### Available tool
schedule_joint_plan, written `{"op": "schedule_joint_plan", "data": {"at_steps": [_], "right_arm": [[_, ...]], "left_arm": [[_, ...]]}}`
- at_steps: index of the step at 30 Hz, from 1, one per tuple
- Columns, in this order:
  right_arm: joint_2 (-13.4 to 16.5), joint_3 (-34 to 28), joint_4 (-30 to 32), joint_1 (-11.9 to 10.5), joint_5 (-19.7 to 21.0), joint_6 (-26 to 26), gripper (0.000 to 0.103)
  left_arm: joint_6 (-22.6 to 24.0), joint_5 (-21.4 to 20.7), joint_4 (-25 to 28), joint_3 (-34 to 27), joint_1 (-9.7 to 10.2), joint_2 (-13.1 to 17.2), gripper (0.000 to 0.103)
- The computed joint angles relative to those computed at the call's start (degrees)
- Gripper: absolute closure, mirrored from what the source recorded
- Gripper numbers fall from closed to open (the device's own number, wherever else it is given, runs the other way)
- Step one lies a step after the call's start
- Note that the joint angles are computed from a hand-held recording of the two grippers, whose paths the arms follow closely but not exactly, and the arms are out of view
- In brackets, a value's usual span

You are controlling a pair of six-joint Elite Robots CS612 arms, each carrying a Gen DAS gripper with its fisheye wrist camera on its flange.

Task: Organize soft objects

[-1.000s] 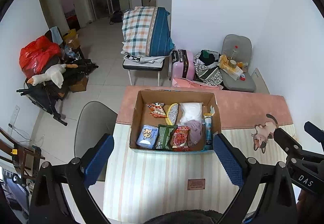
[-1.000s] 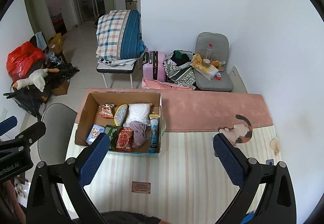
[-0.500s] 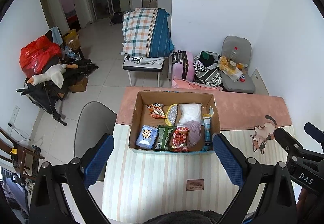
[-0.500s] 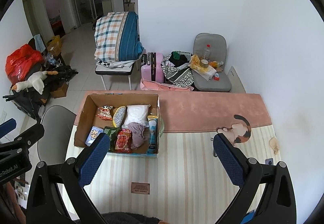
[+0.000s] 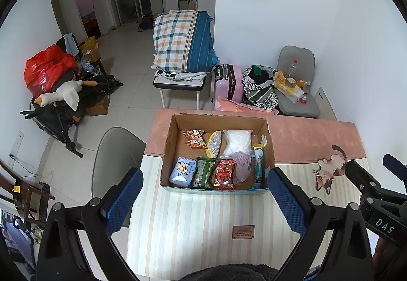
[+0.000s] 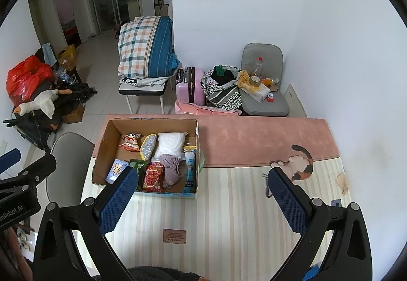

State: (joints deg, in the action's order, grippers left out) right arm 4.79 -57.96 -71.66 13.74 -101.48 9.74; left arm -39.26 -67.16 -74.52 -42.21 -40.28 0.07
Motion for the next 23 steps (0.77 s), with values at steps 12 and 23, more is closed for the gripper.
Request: {"op": "schedule_joint_plan", "data": {"at_steps": [12, 23], "right_arm": [[0.0, -0.4, 0.3, 0.0, 0.1, -0.1, 0.0], [-0.1, -0.4, 0.2, 0.0, -0.1, -0.2, 0.0]], "left_arm": [[0.0, 0.0, 0.1, 0.0, 0.02, -0.1, 0.003], [-0.2, -0.5, 0.9, -0.8, 0.12, 0.3, 0.003]]}}
